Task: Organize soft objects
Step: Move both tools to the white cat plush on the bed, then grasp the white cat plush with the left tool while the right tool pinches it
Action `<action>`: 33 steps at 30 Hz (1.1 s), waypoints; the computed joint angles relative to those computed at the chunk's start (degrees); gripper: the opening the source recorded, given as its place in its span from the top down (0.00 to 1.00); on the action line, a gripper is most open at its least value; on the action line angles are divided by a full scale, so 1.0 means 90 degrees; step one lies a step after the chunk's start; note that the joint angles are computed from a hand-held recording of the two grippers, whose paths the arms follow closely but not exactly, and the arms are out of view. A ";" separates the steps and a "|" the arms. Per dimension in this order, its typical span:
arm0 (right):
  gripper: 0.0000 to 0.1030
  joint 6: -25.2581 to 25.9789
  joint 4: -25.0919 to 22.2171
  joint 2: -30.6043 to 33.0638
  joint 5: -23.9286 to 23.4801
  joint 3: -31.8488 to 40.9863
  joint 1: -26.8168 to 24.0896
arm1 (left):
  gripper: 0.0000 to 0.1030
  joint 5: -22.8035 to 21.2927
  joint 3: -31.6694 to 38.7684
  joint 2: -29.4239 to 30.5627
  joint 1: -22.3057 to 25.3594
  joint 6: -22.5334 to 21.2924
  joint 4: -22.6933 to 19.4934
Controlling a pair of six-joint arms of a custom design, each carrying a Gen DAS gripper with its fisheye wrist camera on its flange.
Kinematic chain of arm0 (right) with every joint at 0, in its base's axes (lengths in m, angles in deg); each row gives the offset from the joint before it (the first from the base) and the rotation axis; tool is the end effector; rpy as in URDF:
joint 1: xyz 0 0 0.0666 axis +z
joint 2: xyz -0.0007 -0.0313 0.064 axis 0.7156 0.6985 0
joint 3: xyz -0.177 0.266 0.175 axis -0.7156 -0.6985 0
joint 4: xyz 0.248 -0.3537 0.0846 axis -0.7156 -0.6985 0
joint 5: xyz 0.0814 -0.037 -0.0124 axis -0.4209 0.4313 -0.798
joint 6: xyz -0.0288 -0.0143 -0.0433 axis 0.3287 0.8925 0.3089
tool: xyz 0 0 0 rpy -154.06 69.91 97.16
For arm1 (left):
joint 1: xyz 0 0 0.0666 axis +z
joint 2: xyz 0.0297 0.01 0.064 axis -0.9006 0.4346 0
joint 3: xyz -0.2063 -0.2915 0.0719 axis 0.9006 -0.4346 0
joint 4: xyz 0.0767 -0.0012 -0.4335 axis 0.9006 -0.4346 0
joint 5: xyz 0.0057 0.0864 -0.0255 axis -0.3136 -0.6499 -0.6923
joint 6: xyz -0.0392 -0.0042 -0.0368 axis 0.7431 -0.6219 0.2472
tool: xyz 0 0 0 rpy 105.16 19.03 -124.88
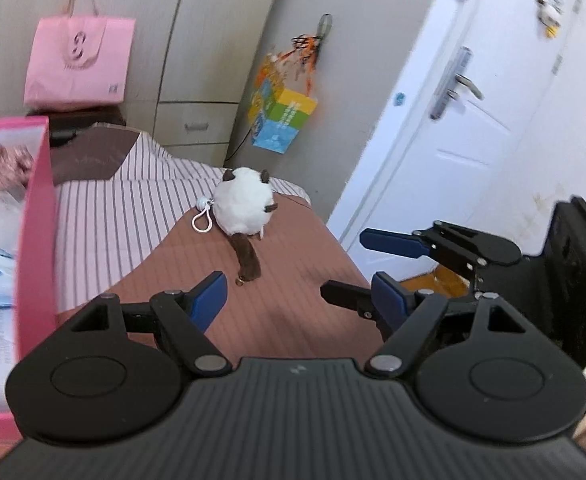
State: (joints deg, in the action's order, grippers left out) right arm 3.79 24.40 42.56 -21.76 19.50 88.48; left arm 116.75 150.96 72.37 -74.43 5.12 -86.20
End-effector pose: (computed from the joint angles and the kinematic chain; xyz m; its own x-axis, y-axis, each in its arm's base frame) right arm 0.3212 0.2673 0.3229 -0.4634 -0.0573 -0.8843 -0.0197 0.9983 -0.0543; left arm 0.4609 -0.1097 0.3543 -0.5488 0.3459 -0.7611 0.7915 0.5080 -0.3398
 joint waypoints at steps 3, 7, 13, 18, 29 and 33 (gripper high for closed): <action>0.31 0.0249 0.0381 0.0079 -0.0208 -0.0115 -0.0287 | 0.24 -0.0138 0.0133 0.0336 -0.0164 0.0631 0.0313; 0.29 0.0536 0.0930 0.0233 -0.0534 -0.0236 -0.0640 | 0.24 -0.0551 0.0214 0.0668 -0.0424 0.1319 0.0928; 0.19 0.0590 0.1312 0.0524 -0.1781 -0.0282 -0.1339 | 0.24 -0.0716 0.1031 0.1534 -0.0690 0.1745 0.0458; 0.18 0.0517 0.1555 0.0908 -0.2059 -0.0193 -0.1707 | 0.24 -0.1309 0.1010 0.1666 -0.0894 0.2234 0.1229; 0.13 0.0330 0.1948 0.1393 -0.2872 -0.0044 -0.2367 | 0.26 -0.2450 0.1102 0.2066 -0.1356 0.2709 0.2282; 0.13 0.0121 0.2053 0.1531 -0.3428 -0.0008 -0.2586 | 0.26 -0.2590 0.1065 0.2103 -0.1445 0.2774 0.2363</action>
